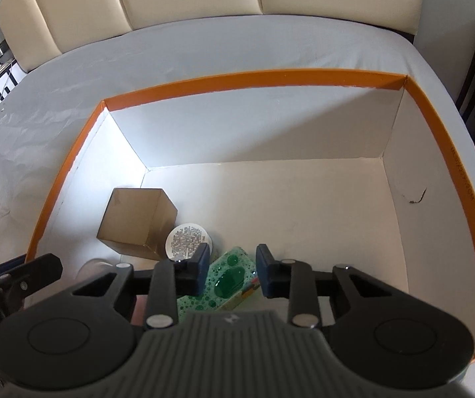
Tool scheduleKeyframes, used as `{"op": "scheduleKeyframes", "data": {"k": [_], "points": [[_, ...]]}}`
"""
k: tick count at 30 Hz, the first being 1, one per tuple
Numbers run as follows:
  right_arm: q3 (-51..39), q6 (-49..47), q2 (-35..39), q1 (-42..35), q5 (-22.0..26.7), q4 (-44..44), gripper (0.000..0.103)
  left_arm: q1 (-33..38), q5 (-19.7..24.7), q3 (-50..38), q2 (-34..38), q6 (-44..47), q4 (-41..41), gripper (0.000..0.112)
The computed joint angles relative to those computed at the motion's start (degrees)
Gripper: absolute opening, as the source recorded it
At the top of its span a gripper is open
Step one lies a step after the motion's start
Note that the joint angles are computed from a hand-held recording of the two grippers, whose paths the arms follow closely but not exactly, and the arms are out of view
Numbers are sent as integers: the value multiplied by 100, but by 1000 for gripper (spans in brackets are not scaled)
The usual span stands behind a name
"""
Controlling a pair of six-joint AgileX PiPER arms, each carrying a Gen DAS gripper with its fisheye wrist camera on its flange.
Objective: Organize rigid objects
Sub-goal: 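Withdraw both tools from the box toward the remaining items, then grasp the gold compact with left tool while right tool grasps yellow tape measure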
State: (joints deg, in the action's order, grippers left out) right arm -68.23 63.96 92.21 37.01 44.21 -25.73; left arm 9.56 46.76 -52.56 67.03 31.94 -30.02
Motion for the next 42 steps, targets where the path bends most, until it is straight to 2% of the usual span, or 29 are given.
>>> {"op": "scheduleKeyframes", "data": {"k": [5,10,12,15,17,21,25,28,30,34,36,42], "points": [[504,922,-675,686,143,-1064,33,256,35,399,-553,347,-405,34],[1197,2436,-1437,1801,777,-2567,44,320,-15,750,-1097,429,-412,37],[1477,2899,-1716,2287,1106,-2926,52,545,199,822,-1205,735,-648,37],[1787,3297,-2004,2988,1715,-3077,58,1147,930,878,-1213,1331,-1172,37],[2010,3513,-2176,3394,2053,-3002,62,1213,1118,970,-1336,1421,-1063,37],[2449,4012,-2434,3899,2428,-2456,62,1139,1493,1145,-1474,1457,-778,37],[2871,4504,-2666,4251,2398,-1870,62,926,1605,1253,-1634,1014,-198,37],[3083,4687,-2660,4464,2268,-1571,62,1042,1786,1316,-1826,834,72,37],[3239,4777,-2638,4497,2020,-1378,62,780,1759,1311,-1939,416,485,48],[3364,4755,-2664,4448,1704,-1133,63,169,1813,1358,-2060,-498,1375,60],[3404,4764,-2703,4499,1647,-1169,71,-277,1746,1399,-2103,-1054,1861,68],[3465,4407,-2711,4418,1224,-830,77,-1121,1593,1500,-2048,-1945,2527,76]]}}
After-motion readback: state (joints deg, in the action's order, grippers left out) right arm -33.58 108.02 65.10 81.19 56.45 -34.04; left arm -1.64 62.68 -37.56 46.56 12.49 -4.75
